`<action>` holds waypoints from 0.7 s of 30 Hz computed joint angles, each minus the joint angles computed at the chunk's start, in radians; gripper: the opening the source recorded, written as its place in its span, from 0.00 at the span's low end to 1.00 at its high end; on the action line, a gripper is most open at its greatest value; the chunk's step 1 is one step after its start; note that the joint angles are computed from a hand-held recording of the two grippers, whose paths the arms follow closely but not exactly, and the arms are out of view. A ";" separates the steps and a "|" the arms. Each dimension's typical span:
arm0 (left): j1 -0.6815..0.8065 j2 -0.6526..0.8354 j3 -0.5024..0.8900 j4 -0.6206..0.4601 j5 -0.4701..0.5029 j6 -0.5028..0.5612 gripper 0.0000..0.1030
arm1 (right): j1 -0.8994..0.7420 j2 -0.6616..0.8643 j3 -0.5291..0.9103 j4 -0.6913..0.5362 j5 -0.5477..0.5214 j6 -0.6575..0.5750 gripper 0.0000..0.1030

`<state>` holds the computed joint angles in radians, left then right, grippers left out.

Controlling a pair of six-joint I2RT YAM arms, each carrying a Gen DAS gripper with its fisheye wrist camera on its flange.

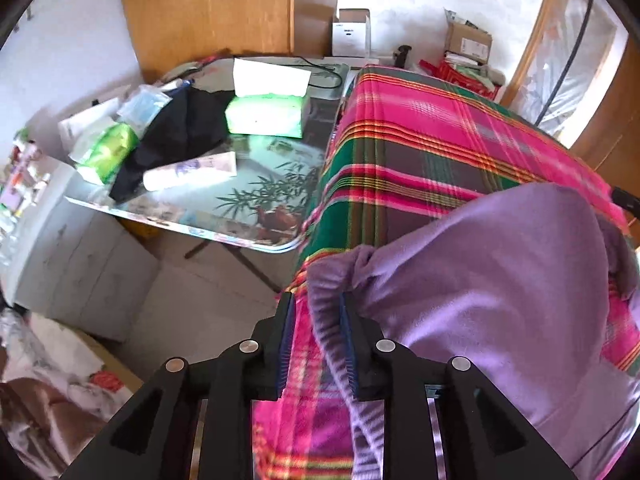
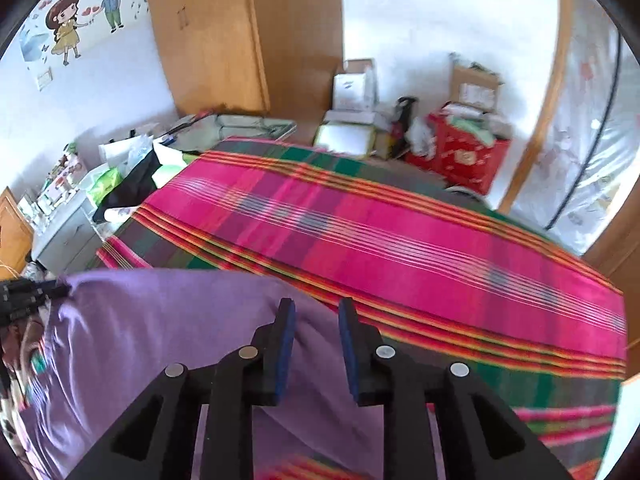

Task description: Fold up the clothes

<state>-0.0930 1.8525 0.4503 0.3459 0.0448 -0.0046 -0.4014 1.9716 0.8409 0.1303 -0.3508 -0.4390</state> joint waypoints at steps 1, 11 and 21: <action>-0.008 -0.034 -0.018 -0.008 -0.004 -0.004 0.23 | -0.047 -0.029 -0.027 -0.001 -0.017 -0.028 0.23; -0.302 -0.282 -0.082 -0.106 -0.059 -0.099 0.24 | -0.559 -0.097 -0.144 -0.083 -0.167 -0.334 0.32; -0.746 -0.002 0.153 -0.112 -0.142 -0.217 0.24 | -0.758 -0.035 -0.213 -0.011 -0.184 -0.572 0.50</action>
<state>-0.8392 1.8505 0.6036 0.2335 -0.0972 -0.2211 -1.1592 1.9369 0.6277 0.1194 -0.5343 -1.0106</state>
